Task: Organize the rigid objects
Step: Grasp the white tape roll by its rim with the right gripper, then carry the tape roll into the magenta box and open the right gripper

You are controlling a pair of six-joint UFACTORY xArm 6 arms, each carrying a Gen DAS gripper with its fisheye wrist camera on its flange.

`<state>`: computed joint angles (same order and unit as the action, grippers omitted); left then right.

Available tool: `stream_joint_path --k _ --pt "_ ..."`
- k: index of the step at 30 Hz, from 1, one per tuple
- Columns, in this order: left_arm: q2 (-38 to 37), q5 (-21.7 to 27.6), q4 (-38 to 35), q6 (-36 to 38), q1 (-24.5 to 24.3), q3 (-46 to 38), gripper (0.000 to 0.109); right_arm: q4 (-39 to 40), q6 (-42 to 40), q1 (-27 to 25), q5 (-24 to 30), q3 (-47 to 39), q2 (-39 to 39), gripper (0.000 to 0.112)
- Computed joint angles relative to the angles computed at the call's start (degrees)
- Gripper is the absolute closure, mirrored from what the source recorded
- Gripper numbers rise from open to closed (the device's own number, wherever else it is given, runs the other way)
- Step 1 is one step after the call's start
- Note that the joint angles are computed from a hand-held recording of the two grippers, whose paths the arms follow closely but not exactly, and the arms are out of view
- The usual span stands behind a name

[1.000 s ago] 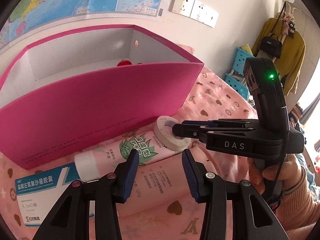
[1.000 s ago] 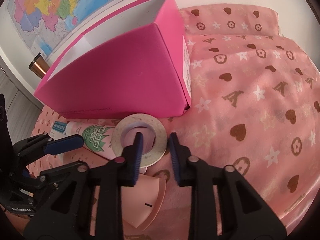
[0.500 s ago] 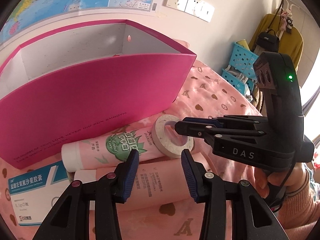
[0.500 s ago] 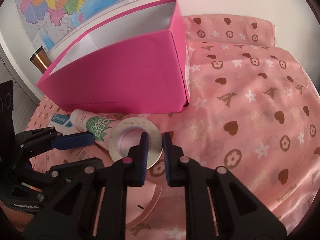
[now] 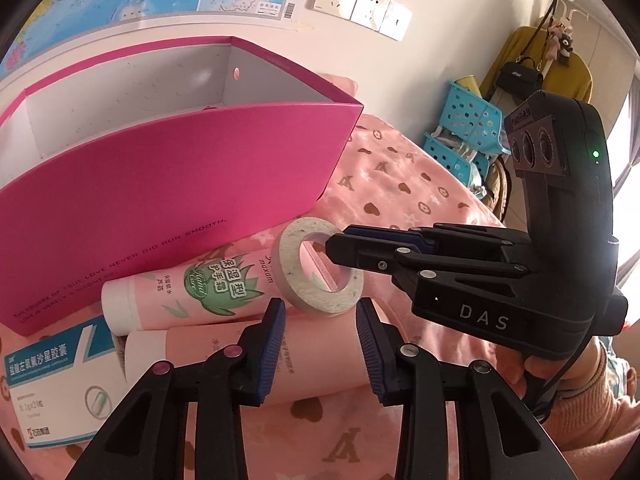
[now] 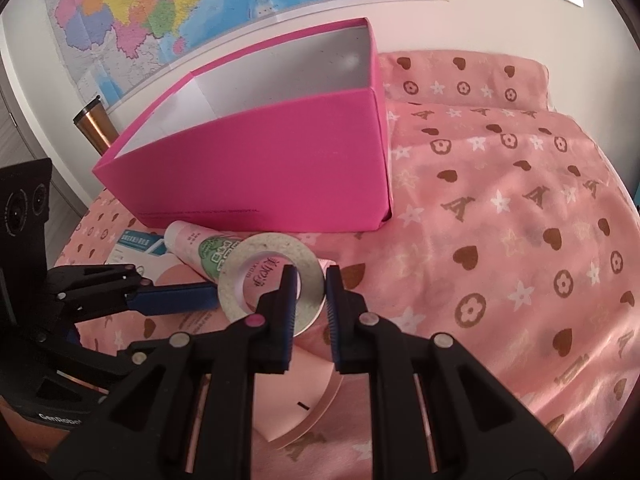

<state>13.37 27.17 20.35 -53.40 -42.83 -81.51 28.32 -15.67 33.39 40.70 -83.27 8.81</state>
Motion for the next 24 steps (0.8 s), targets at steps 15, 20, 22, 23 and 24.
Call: stream_joint_path --k 15,20,22,23,24 --pt "-2.3 -0.1 4.8 -2.3 -0.4 0.3 0.073 -0.6 0.1 0.7 -2.3 0.7 -2.3 0.096" --pt "-2.9 -0.3 6.4 -2.9 -0.3 0.3 0.073 -0.5 0.1 0.9 -3.0 0.2 -2.7 0.096" --pt "-3.0 -0.2 6.7 -2.9 -0.2 0.0 0.073 -0.5 -0.1 0.9 -3.1 -0.2 -2.5 0.096" --pt "-3.1 -0.1 7.0 -3.2 -0.3 -0.1 0.073 -0.7 0.0 0.9 -3.1 -0.6 -2.4 0.096" --pt "-3.2 -0.4 7.0 -3.1 -0.2 0.0 0.073 -0.7 -0.2 0.9 -3.1 -1.0 -2.2 0.096"
